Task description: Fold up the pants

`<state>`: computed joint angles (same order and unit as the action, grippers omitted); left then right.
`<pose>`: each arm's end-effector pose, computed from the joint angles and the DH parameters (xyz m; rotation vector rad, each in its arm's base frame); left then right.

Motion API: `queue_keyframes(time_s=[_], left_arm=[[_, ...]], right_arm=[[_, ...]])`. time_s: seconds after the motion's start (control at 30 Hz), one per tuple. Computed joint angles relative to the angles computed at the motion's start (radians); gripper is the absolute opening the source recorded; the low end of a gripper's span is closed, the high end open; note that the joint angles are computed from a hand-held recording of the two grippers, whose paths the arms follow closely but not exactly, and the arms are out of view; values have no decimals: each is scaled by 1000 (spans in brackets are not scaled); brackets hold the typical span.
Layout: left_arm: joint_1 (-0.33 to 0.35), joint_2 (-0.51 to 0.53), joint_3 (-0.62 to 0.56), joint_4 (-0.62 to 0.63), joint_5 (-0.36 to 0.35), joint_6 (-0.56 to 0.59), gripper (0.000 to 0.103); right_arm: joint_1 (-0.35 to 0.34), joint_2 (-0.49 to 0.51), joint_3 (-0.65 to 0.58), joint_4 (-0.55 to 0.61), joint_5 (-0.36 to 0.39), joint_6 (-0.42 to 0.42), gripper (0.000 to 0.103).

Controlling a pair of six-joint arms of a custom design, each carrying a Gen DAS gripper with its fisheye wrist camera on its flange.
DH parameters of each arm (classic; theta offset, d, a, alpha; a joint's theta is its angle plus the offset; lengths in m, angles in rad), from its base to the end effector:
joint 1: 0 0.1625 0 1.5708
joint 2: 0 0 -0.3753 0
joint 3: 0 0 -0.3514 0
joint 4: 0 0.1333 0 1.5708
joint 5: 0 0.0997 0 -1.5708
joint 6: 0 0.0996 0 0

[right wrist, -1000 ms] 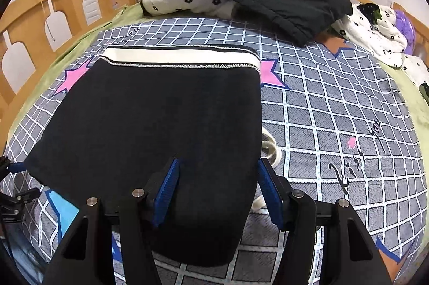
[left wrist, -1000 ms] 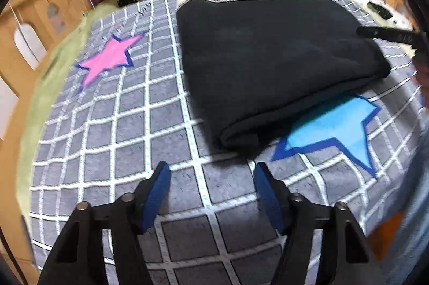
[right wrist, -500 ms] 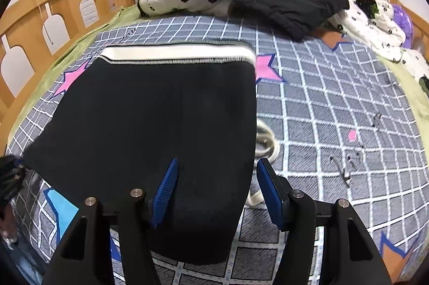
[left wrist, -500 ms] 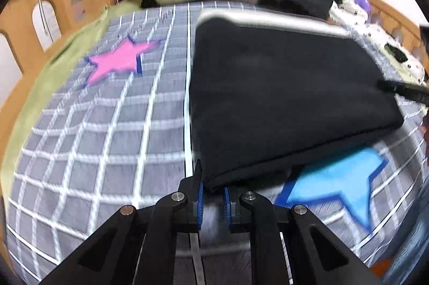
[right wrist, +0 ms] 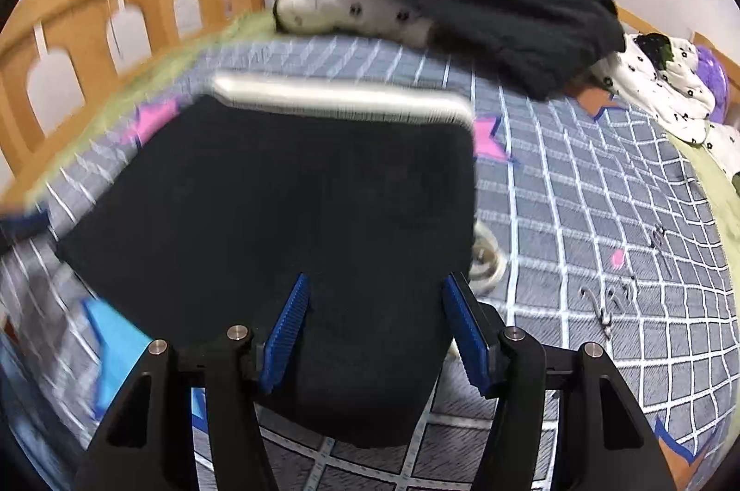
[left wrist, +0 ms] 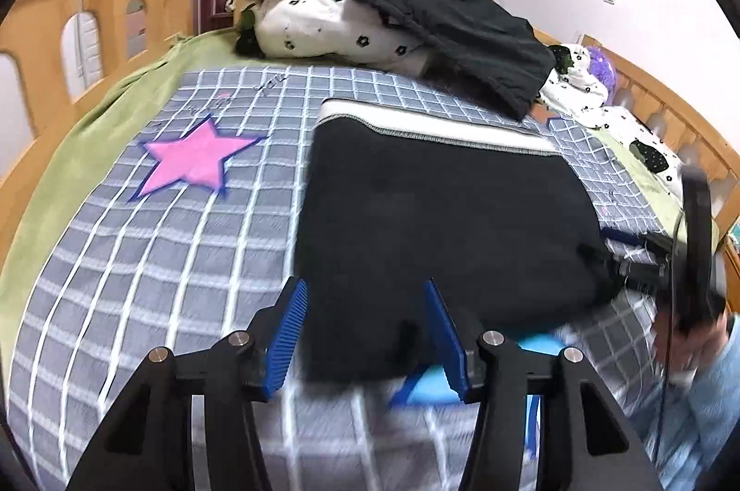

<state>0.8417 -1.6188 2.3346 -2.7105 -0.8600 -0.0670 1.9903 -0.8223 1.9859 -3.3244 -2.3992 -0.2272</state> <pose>-0.0980 -0.4073 0.2790 0.6268 2.4410 -0.8597 0.2644 -0.4458 0.1143 0.4319 -2.2392 0.7791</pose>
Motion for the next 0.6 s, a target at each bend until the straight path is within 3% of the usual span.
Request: queue_keyframes(time_s=[0.07, 0.13, 0.2, 0.43, 0.6], left_arm=[[25, 74, -33, 21, 9, -29, 51], [44, 123, -30, 19, 30, -41, 51], [21, 142, 14, -43, 84, -19, 53], [14, 50, -18, 153, 30, -183, 53], [-85, -18, -25, 290, 82, -291, 54]], right_arm=[[6, 27, 7, -66, -26, -30, 60], [5, 1, 27, -34, -13, 21, 60], [0, -30, 58, -9, 15, 80, 60], [40, -47, 86, 11, -48, 161, 60], [96, -76, 59, 71, -93, 239, 60]])
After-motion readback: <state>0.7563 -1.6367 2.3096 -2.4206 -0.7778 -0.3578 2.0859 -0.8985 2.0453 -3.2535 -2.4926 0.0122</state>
